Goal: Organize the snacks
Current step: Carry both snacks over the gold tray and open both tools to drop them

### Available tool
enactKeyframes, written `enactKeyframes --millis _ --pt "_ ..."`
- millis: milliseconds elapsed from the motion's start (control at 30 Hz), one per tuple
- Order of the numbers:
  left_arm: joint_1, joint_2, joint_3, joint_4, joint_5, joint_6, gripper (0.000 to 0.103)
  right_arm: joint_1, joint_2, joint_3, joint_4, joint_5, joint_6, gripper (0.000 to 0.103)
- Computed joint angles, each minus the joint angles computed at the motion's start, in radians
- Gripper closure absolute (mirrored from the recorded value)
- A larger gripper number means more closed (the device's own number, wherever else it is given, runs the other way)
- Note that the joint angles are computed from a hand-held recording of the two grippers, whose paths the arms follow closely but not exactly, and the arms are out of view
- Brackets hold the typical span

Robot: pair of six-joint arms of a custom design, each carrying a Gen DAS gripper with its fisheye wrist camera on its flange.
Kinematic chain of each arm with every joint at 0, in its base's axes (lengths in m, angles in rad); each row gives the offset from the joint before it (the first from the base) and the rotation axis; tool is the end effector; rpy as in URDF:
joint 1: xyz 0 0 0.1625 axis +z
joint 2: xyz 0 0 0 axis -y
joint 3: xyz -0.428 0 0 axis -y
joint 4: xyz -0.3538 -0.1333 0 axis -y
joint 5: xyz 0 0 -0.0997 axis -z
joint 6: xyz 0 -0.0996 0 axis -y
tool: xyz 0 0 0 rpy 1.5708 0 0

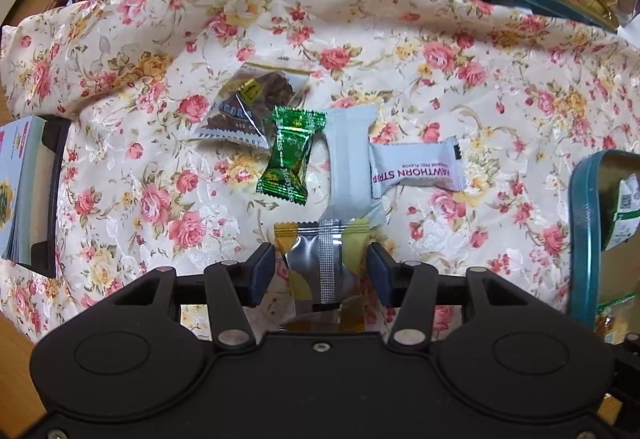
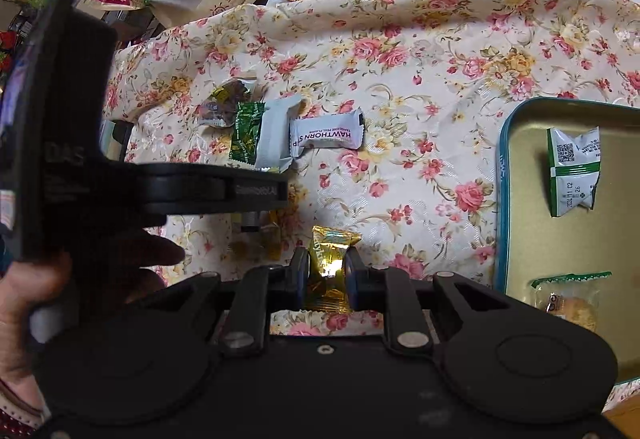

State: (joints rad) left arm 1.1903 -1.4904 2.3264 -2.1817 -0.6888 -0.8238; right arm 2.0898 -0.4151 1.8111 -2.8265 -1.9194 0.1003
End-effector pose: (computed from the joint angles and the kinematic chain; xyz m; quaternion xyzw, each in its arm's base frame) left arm 0.0635 -0.4073 0.2426 -0.1508 0.8872 -0.1565 0.4071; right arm 0.3535 -0.4186 -0.1199 0.2161 -0.9584 -0.0130 0.1858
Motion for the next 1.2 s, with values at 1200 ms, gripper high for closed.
enactKeyframes --millis 1200 --pt "-0.273 -0.119 -0.017 0.04 0.024 -0.12 0.057 -0.048 -0.121 -0.002 -0.194 -0.2 0.165 0.082"
